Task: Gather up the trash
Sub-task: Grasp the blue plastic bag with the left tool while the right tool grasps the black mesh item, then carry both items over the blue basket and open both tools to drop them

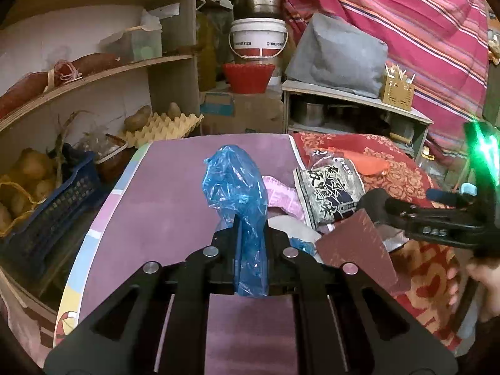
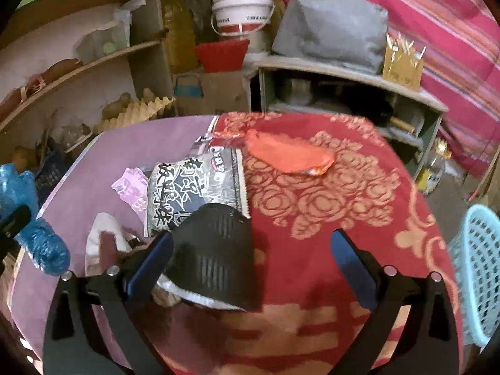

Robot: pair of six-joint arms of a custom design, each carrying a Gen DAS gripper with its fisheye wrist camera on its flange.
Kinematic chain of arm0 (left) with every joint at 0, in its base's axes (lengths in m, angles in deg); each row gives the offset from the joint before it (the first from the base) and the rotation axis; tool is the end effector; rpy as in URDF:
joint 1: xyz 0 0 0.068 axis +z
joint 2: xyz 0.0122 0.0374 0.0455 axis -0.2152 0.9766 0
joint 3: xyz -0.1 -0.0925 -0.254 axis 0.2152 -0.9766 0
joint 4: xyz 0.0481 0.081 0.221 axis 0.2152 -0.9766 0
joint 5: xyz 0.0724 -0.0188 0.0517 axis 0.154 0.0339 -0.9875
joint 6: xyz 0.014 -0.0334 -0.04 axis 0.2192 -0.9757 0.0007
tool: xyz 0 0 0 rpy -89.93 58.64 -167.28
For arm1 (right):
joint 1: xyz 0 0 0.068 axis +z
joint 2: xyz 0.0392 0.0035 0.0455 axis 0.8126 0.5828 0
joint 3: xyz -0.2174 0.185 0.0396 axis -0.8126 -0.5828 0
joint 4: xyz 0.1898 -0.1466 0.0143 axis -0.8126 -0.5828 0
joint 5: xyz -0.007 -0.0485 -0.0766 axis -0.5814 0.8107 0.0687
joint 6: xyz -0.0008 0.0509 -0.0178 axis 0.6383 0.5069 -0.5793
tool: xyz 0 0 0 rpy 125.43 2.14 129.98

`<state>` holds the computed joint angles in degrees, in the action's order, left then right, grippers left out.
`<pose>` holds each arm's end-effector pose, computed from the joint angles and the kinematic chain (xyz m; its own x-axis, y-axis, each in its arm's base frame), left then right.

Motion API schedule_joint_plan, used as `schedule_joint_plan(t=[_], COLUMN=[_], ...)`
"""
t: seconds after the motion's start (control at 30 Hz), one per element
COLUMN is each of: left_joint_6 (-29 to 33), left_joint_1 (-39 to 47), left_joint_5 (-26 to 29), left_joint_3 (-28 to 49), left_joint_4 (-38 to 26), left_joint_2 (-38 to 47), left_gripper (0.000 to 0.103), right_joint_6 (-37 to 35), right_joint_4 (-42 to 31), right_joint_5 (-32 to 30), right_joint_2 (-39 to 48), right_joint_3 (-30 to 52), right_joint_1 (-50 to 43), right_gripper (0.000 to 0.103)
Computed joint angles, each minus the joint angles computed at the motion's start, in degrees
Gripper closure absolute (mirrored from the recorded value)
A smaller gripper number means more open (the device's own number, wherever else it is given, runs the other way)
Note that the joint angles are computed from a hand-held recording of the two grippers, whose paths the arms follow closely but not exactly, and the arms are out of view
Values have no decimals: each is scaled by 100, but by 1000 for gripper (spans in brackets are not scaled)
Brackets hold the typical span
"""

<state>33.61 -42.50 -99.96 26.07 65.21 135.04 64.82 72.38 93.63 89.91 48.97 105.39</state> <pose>0.1774 -0.0956 0.1815 -0.5327 0.1733 -0.8284 0.3061 0.9520 0.0023 0.1993 0.2106 0.1607 -0.6545 0.2295 -0.7204 0.2432 0.9661 0.0869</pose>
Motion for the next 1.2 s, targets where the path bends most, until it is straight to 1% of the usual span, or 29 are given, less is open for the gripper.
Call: schedule_joint_plan(t=[0.07,0.13,0.27,0.47,0.5,0.53,0.63,0.67,0.73,0.83,0.97,1.1,1.2], left_joint_6=[-10,-18,60,-26,-39,-47,0,8,13,-10,-75,-200,-339], left_joint_1=[2,93,188,298,308,302,292,264,229,182,37,-209,-556], left_joint_5=[-56,36,32,63,67,66,67,47,19,-10,-123,-291,-502], left_joint_3=[30,72,82,93,100,107,104,107,116,149,167,214,298], left_joint_4=[75,110,192,192,180,169,181,178,163,91,-102,-309,-444], left_joint_2=[123,244,413,507,513,516,515,515,503,440,161,-118,-231], left_gripper=[95,95,95,95,95,95,95,95,95,95,95,95,95], right_joint_6=[8,-4,-63,-284,-332,-411,-476,-493,-561,-553,-533,-389,-150], right_joint_4=[140,226,368,353,408,512,565,542,663,752,757,392,-77], right_joint_5=[-141,-250,-511,-594,-618,-693,-766,-764,-795,-701,-437,-92,207], right_joint_2=[137,271,442,553,542,521,491,481,407,230,-329,-940,-1469], right_joint_3=[46,108,183,261,223,166,95,83,-36,-223,-565,-806,-1013], right_joint_1=[-104,-174,-249,-240,-251,-276,-313,-316,-322,-305,-206,-46,108], right_gripper=[5,5,5,6,7,16,29,31,31,31,31,31,31])
